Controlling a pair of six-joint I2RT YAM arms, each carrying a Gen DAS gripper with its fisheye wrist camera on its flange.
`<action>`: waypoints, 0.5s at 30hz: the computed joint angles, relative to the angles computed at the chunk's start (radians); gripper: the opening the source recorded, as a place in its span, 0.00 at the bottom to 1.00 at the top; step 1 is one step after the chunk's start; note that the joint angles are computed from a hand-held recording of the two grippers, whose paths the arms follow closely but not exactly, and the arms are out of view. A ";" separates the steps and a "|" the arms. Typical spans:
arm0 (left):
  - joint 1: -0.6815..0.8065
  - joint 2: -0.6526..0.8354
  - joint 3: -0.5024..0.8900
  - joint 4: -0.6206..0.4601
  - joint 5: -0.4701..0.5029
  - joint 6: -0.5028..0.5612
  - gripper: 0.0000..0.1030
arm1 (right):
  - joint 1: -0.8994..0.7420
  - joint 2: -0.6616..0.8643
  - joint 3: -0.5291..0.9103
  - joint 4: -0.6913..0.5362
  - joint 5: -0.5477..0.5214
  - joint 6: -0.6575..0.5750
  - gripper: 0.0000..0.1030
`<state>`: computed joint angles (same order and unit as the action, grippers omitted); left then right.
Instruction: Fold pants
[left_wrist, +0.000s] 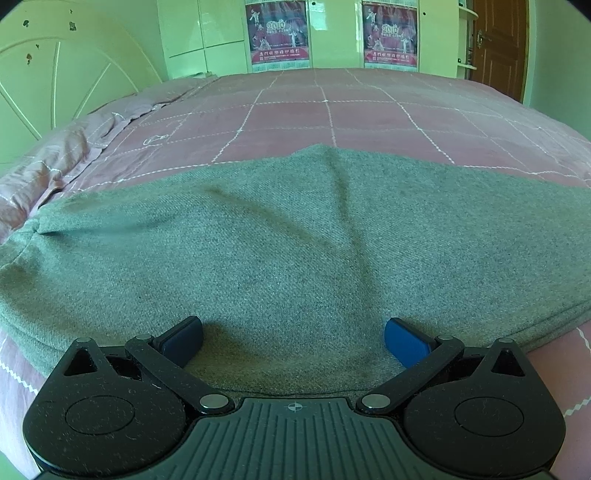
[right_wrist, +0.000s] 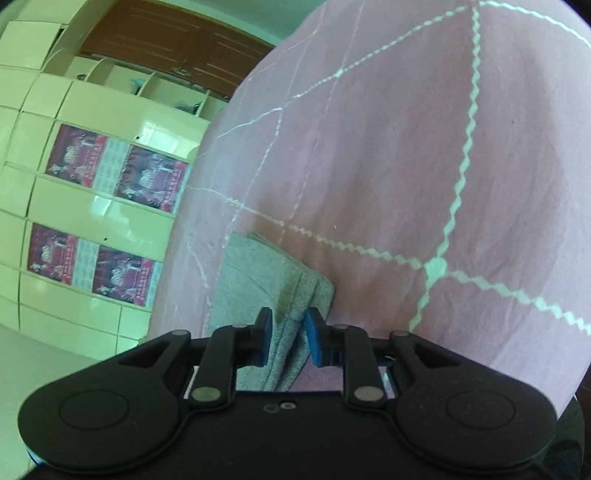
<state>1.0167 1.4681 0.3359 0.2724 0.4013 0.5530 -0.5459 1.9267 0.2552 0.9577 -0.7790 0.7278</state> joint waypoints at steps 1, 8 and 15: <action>0.000 0.000 -0.001 0.002 0.000 0.000 1.00 | 0.008 -0.013 0.001 -0.019 0.011 0.007 0.14; -0.002 -0.001 0.001 0.004 -0.003 -0.006 1.00 | -0.007 -0.051 -0.005 -0.098 -0.026 -0.045 0.39; 0.005 -0.002 -0.015 0.029 0.011 -0.006 1.00 | 0.076 -0.114 -0.009 0.023 0.047 -0.077 0.04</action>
